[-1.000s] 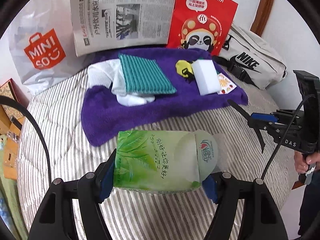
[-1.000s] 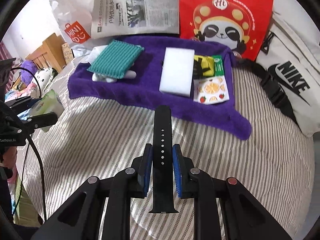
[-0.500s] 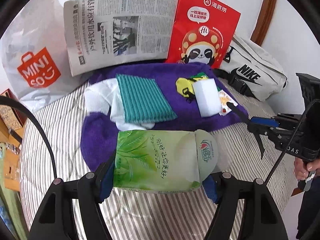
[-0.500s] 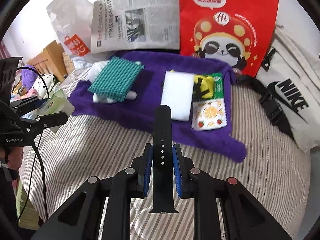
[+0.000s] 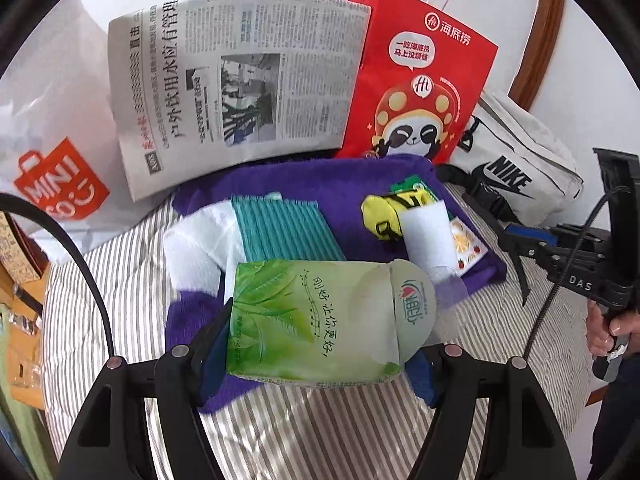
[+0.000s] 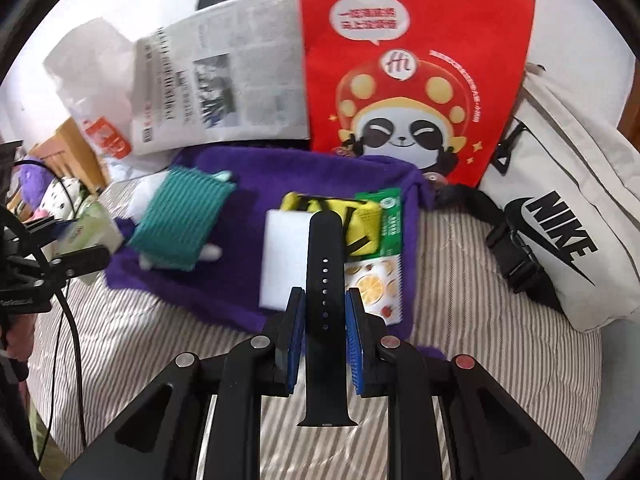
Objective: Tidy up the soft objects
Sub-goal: 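Carry the tissue pack and the watch strap over the purple towel with both tools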
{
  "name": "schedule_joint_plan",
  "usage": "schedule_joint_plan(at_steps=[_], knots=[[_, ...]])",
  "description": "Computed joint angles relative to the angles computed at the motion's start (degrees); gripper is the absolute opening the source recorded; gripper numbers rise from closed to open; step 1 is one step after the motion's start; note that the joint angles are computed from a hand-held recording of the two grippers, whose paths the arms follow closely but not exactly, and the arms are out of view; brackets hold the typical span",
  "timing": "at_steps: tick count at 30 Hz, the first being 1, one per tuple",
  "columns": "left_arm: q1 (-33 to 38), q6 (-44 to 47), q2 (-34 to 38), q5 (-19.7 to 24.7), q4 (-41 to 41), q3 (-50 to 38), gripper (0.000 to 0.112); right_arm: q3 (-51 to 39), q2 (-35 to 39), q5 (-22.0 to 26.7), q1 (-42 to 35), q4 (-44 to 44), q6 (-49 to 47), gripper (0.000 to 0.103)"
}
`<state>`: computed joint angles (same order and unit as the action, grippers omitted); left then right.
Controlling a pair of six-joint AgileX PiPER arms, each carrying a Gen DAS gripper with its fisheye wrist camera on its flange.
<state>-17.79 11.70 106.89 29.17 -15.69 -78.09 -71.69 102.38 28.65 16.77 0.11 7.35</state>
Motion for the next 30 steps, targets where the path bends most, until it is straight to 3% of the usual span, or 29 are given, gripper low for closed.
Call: schedule_joint_plan(at_steps=[21, 30], knots=[[0.6, -0.7, 15.7, 8.3, 1.0, -22.8, 0.071, -15.5, 16.5, 2.4, -4.1, -1.7, 3.3, 0.020], [0.5, -1.3, 20.5, 10.7, 1.8, -28.6, 0.071, -15.6, 18.6, 1.5, -4.2, -1.9, 2.6, 0.021]])
